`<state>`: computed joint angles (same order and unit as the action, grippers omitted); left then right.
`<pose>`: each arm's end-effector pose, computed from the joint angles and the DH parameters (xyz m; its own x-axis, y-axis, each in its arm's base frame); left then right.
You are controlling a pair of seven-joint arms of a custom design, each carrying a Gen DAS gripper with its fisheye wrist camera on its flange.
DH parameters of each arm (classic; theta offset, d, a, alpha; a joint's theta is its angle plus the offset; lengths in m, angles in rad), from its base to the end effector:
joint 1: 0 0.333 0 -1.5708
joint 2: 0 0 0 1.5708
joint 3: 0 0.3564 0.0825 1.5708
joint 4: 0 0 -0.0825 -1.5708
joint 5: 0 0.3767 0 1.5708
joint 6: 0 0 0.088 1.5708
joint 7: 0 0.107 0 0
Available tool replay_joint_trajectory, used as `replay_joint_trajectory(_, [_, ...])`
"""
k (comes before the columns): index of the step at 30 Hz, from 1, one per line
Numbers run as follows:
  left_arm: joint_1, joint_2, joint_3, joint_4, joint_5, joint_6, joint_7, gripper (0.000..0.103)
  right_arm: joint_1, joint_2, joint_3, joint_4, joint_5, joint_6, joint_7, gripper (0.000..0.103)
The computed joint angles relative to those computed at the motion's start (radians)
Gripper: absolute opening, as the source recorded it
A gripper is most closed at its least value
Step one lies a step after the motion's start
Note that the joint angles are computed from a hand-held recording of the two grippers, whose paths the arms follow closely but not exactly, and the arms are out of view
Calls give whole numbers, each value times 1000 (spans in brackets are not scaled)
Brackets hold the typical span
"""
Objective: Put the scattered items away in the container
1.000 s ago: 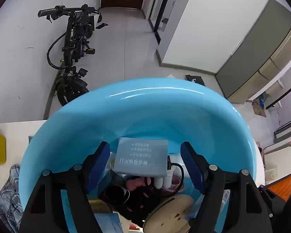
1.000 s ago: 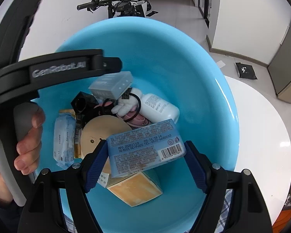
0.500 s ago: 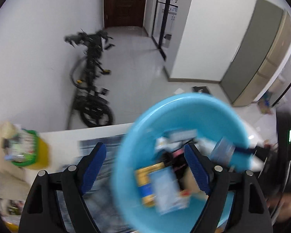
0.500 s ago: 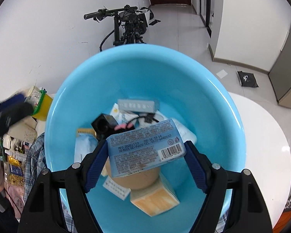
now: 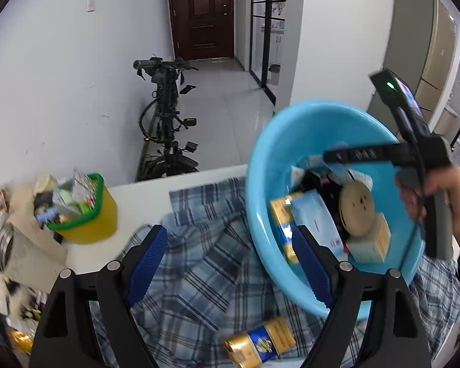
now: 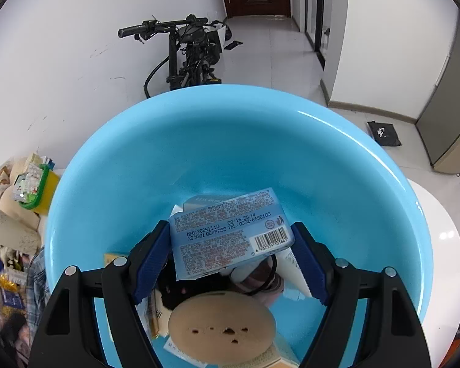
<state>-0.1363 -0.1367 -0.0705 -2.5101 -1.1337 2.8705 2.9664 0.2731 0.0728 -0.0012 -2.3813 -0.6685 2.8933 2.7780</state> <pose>0.4599 -0.0450 0.4095 -0.5419 -0.8403 0.0115 -0.6546 0.4135 -0.6329 0.4972 0.1766 0.3762 -0.2798 -0.9507 -0.1337 -0.8257 0.3094 -0.4718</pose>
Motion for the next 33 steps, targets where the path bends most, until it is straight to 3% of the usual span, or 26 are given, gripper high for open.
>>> replay_joint_trajectory(4, [-3, -4, -1, -32, 0, -35, 18, 85, 8, 8, -4, 13, -45, -29, 43, 78])
replay_joint_trajectory(8, [-23, -6, -16, -61, -43, 11, 72, 85, 8, 0, -14, 1, -103, -3, 116, 79])
replay_joint_trajectory(14, [-35, -27, -8, -88, -94, 10, 126, 85, -2, -40, 0, -13, -226, -20, 210, 89])
replay_joint_trajectory(17, [-48, -37, -12, -98, -168, 47, 195, 85, -8, -70, 25, -19, -277, -66, 233, 96])
replay_joint_trajectory(24, [-45, -113, -12, -131, -363, 43, 349, 85, -27, -187, 99, -84, -380, -110, 293, 97])
replay_joint_trajectory(33, [-19, -266, -23, -210, -418, -10, 364, 86, -36, -382, 206, -212, -396, -132, 312, 98])
